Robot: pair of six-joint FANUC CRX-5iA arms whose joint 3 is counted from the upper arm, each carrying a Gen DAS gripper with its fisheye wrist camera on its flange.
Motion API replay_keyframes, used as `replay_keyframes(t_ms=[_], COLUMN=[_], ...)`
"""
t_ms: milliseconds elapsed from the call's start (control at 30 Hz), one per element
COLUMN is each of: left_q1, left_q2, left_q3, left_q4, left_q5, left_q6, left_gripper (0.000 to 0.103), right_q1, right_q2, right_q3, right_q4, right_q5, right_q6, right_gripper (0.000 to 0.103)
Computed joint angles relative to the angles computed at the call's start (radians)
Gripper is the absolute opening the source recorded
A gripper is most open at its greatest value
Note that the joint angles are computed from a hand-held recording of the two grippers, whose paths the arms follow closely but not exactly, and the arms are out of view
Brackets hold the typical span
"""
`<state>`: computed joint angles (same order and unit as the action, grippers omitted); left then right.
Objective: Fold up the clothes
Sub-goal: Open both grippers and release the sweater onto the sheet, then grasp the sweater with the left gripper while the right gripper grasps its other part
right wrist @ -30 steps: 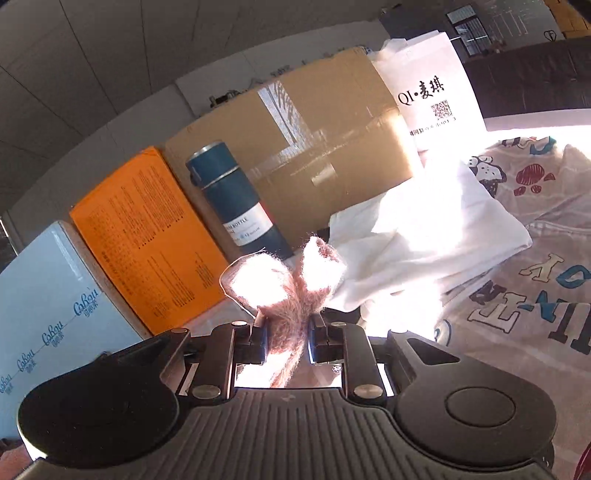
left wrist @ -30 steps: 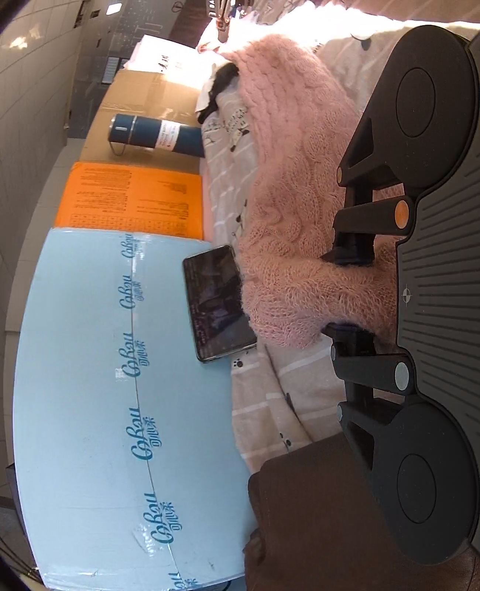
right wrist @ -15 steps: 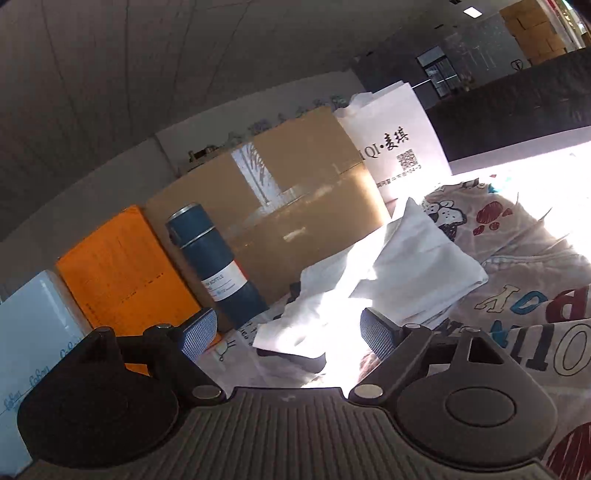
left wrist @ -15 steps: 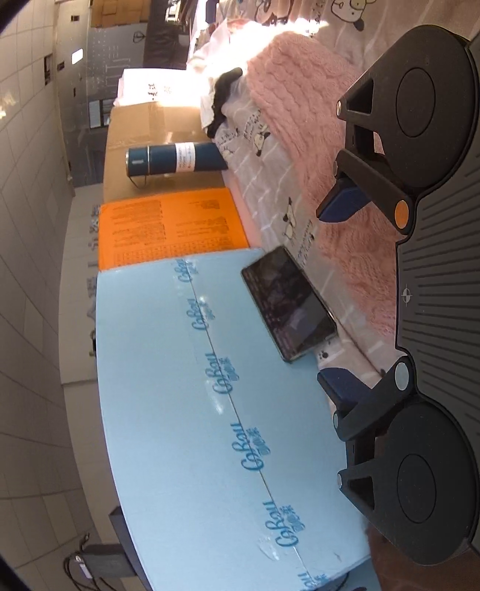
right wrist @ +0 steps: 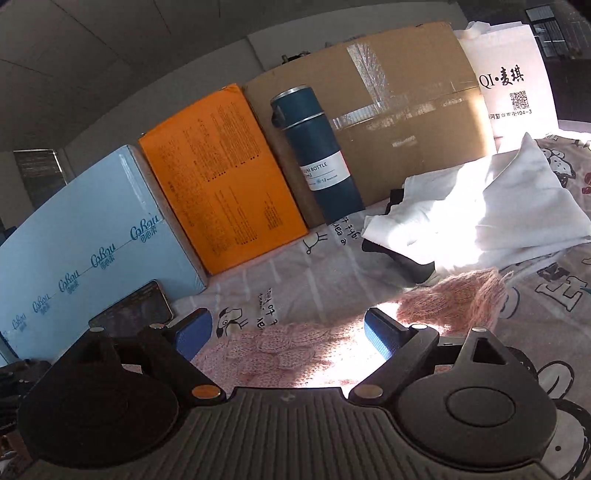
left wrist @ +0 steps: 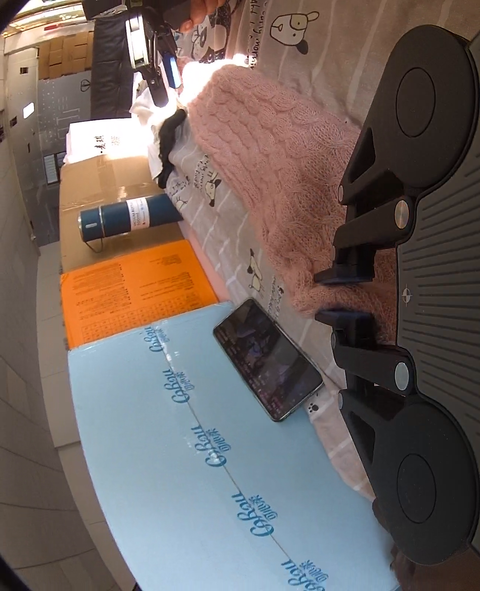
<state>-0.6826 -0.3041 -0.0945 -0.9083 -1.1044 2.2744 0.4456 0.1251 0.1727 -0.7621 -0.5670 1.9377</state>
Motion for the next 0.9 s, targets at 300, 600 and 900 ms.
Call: replay_keyframes(t_ms=[300,600,900], left_q1=[-0.370,-0.410,-0.406], left_q2=[0.062,0.037,0.006], left_q3=[0.018,-0.015,-0.053], left_q4=[-0.281,-0.268,-0.237], left_q5=[-0.263,-0.216,-0.128], left_q6=[0.136,0.175,0.156], left_gripper=[0.012,0.012,0.012], right_q1=[-0.104,-0.008,0.102], right_q2=[-0.004,-0.049,-0.006], right_q3=[0.031,0.022,0.106], right_q4=[-0.343,-0.236,-0.129], right_q5=[-0.262,-0.387,-0.438], right_q6=[0.513,0.838,1.064], right_gripper=[0.093,0.097,0.099])
